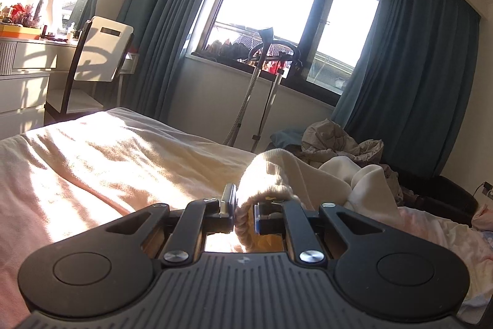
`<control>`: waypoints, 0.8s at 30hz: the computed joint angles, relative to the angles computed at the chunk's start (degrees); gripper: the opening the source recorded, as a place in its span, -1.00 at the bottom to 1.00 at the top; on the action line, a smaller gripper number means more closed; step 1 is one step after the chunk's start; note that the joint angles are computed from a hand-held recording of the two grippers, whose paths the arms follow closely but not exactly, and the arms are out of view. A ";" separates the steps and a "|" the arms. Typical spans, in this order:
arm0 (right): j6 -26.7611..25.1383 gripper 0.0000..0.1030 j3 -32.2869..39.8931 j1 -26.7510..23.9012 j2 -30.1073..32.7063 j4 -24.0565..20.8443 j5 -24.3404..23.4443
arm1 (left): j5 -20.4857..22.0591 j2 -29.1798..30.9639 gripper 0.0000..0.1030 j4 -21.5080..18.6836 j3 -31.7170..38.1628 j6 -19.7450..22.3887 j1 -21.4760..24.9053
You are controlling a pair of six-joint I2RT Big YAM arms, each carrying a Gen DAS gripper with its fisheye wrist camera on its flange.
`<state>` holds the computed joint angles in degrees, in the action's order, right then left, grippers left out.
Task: Fold clothes
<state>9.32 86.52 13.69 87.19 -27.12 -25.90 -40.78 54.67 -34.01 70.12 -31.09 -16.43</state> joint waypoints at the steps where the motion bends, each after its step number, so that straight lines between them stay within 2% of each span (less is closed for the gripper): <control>1: 0.47 -0.86 -0.45 -0.21 -1.03 0.09 -0.57 | 0.30 -0.05 -0.76 -0.03 0.73 1.07 0.52; 3: 2.44 -0.86 -1.30 -0.76 -3.23 -0.43 -2.71 | 0.96 -0.13 -0.76 -0.08 2.20 3.11 1.58; 5: 3.51 -0.86 -2.94 -1.36 -6.59 -1.06 -5.92 | 2.45 -0.30 -0.76 -1.38 4.12 2.75 3.30; 8: 2.56 -0.86 -4.77 -1.42 -11.56 -3.51 -11.22 | 6.09 -0.54 -0.76 -3.21 7.04 4.25 7.13; 12: -0.59 -0.86 -7.07 1.24 -17.75 -7.59 -17.35 | 14.80 -0.60 -0.76 -6.81 12.05 5.35 16.53; 16: -2.14 -0.85 -7.64 8.01 -21.59 -8.76 -19.61 | 24.64 0.12 -0.76 -8.60 16.64 7.99 26.78; 21: 2.19 -0.84 -5.83 18.45 -20.66 -4.64 -18.38 | 37.88 3.46 -0.76 -10.90 22.34 10.16 41.59; 24: 3.44 -0.84 -3.98 24.13 -18.13 -2.39 -17.49 | 44.00 5.92 -0.76 -12.55 23.92 11.41 48.71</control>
